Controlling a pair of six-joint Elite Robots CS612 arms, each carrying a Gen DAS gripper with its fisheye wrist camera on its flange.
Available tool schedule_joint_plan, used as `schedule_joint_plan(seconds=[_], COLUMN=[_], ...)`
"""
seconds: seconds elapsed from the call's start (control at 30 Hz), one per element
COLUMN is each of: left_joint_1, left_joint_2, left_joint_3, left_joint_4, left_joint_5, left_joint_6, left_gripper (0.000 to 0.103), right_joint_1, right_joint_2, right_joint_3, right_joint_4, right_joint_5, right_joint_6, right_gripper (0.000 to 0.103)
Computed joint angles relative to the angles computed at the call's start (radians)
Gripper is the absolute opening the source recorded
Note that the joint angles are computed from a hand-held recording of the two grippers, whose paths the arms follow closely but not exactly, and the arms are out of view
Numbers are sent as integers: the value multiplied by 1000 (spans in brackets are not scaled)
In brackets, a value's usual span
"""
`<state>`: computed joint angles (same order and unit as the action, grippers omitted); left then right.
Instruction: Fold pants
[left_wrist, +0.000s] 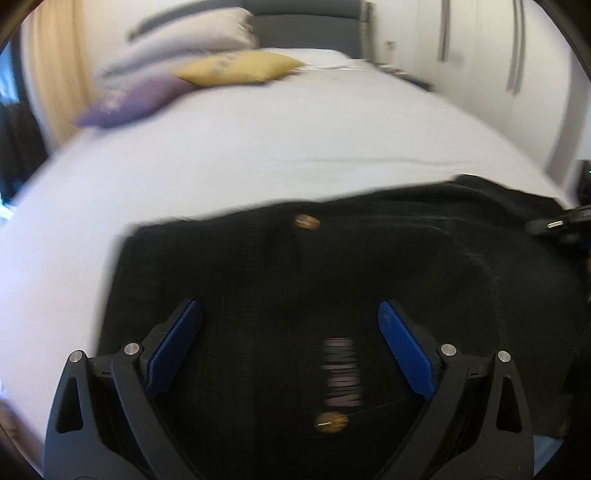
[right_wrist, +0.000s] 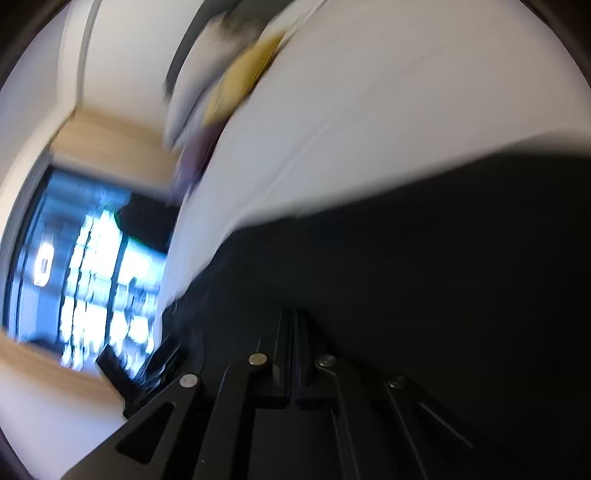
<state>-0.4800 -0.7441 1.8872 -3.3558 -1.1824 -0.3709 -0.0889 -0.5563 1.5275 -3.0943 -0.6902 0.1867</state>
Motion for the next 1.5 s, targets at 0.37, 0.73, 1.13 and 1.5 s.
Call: schedule_joint_plan(seconds=[0.37, 0.73, 1.13, 1.5], left_joint_1=[-110, -119, -112, -124], left_joint_2=[10, -9, 37, 5], left_joint_3=[-68, -28, -97, -97], left_joint_4=[22, -5, 47, 79], left_joint_5=[-125, -91, -201, -168], left_joint_6=[113, 83, 129, 133], left_gripper=[97, 98, 98, 98], right_joint_1=[-78, -302, -302, -410], right_joint_2=[-74, -141, -85, -129], right_joint_3=[243, 420, 391, 476], right_joint_4=[-235, -435, -352, -491], right_joint_5=[142, -247, -51, -104], right_joint_6=[8, 286, 279, 412], right_gripper=[54, 11, 0, 50])
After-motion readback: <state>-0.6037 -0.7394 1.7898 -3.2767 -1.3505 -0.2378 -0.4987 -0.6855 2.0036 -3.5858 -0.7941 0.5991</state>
